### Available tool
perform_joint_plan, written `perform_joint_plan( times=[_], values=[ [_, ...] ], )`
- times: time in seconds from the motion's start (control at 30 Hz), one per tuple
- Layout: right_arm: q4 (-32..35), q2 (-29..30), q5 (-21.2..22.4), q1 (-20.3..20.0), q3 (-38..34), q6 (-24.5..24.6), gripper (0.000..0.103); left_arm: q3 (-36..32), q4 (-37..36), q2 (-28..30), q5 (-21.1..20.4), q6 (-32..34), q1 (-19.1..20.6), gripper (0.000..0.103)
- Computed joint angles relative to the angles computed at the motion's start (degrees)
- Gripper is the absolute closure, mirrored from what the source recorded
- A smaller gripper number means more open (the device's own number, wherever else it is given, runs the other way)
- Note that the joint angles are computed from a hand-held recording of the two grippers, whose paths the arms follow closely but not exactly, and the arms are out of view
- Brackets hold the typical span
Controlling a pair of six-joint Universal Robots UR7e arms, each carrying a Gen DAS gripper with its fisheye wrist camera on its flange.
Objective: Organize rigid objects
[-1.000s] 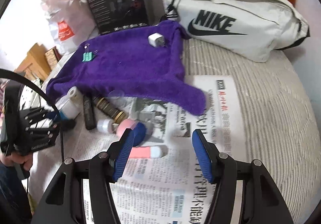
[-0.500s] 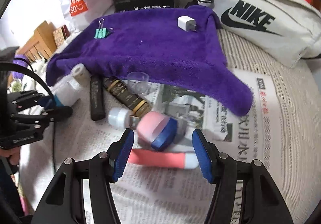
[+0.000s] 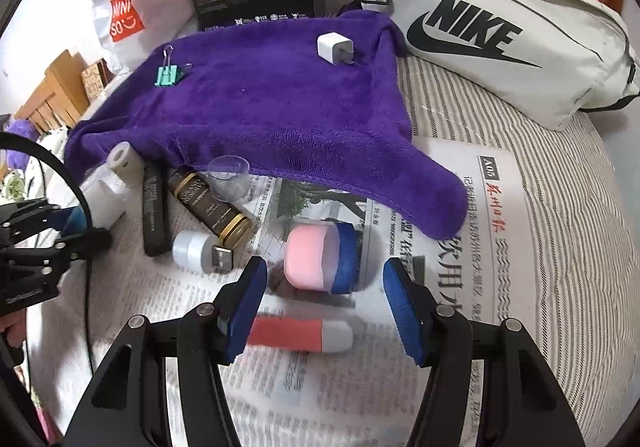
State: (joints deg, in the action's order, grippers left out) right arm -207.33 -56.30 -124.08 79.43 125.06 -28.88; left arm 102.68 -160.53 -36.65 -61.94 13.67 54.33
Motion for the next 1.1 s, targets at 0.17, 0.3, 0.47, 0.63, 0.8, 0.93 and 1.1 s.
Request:
perform_joint_plan(
  times=[0.17,0.3,0.47,0.63,0.8,0.93,1.1],
  values=[
    [-2.29,1.03,-1.08,0.18,-0.38,-2.13,0.067,0.68,-1.69,0.03,0.59,-0.26,-0.07,0.067],
    [-3.18,1.36,-1.24,0.1,-0.58,-2.62,0.067,0.62,-2.22,0.42,1.27,-0.32,-0.3,0.067],
    [-4.92,1.93,-0.66,-0.14,-0.54,-3.58,0.067,0.55,-3.56,0.8,0.97,-0.11,-0.11,0.067],
    [-5.61,1.92,-0.09,-0.34,-0.25,-3.14,0.066,1.06,-5.12,0.69,0.05,-0.49,0.27,0.067],
    [-6.87,1.91,0.82,-0.67,0.26,-3.38,0.067,0.91,-5.18,0.8,0.24,-0.87,0.13,0.068],
    [-3.0,-0.93,2.67,-1.06,1.32,-0.67,0.067,1.6,-4.01,-0.88,-0.84,-1.98,0.16,0.068],
    [-3.27,-2.23,2.21,-0.01,2.0,-1.55,0.067,2.47,-4.12,-2.38,-0.72,-2.77,-0.18,0.068]
  ],
)
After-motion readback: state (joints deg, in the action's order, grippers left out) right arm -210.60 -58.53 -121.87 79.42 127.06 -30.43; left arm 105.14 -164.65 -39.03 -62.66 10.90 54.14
